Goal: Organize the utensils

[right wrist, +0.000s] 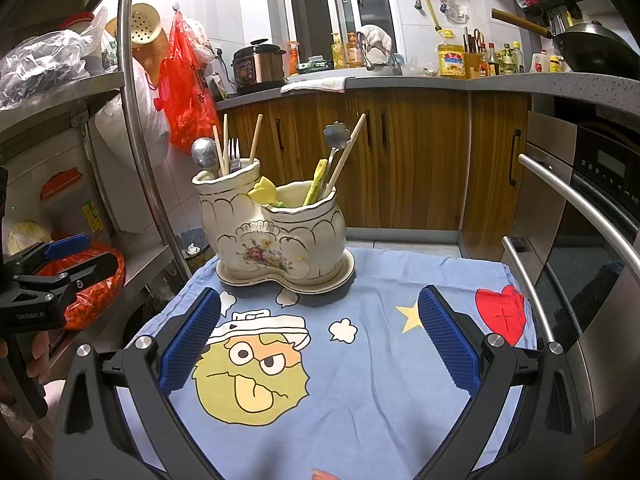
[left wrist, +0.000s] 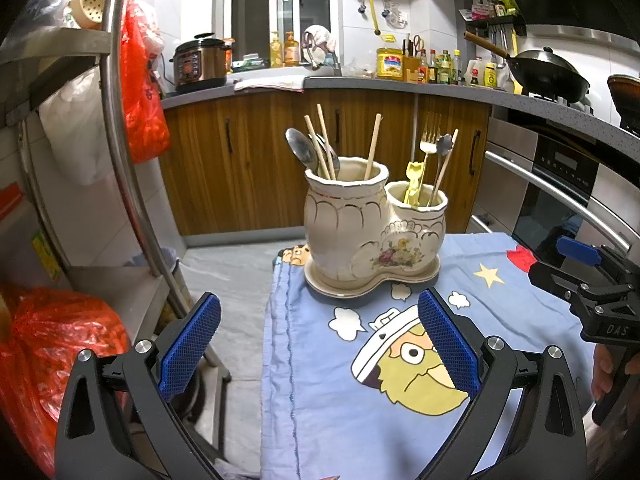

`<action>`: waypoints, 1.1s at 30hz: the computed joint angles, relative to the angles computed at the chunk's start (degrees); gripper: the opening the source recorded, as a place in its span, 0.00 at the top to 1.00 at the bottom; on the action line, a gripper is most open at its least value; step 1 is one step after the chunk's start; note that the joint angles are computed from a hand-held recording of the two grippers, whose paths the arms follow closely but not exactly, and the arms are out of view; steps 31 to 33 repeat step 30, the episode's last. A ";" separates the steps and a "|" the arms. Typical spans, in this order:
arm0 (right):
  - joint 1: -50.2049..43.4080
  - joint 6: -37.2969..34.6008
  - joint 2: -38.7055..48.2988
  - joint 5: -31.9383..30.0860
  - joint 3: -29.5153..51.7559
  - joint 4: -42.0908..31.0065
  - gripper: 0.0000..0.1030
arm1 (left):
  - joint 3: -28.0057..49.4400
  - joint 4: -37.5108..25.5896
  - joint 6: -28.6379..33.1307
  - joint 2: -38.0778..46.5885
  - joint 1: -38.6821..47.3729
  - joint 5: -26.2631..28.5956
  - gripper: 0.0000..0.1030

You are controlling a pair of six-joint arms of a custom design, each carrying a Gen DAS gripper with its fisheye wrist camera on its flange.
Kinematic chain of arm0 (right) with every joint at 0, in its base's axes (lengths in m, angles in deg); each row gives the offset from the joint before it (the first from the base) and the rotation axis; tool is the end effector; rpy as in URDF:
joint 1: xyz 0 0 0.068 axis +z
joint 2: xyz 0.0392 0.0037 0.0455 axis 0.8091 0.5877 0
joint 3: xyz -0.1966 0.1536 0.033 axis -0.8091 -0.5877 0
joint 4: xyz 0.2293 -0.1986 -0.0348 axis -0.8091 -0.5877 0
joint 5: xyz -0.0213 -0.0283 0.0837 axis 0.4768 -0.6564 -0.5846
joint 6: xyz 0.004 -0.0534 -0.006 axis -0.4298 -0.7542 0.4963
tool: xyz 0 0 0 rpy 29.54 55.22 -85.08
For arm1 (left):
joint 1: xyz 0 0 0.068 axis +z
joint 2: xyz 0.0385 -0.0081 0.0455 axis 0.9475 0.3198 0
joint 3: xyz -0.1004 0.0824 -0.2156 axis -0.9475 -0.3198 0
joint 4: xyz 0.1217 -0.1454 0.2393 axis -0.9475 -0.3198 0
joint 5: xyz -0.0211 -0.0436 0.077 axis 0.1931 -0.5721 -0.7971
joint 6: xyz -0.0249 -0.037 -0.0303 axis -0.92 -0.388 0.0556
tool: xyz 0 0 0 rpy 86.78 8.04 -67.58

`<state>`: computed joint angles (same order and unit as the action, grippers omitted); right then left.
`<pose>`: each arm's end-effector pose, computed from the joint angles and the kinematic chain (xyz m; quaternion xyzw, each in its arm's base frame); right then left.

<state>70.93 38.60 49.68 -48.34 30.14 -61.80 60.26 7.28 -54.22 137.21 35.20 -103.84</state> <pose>0.2440 0.0717 0.1362 -0.0348 0.8522 0.0920 0.5140 0.2638 -0.1783 0.1706 0.1231 0.8596 -0.0488 0.4935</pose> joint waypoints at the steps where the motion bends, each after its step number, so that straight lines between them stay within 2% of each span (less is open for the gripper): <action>1: -0.05 -0.03 0.07 -0.07 0.04 -0.02 0.05 | 0.00 0.00 0.00 0.00 0.00 0.00 0.05; 11: -0.08 0.06 0.01 -0.08 -0.21 0.07 0.05 | 0.00 0.34 0.11 0.12 -0.08 0.09 0.05; 16: -0.13 -0.01 0.06 -0.09 -0.21 0.10 0.05 | -0.83 2.77 0.94 0.34 -1.28 -2.02 0.05; 33: -0.20 0.00 -0.03 -0.14 -0.35 0.06 0.05 | -1.45 2.18 0.97 -0.65 0.34 0.37 0.05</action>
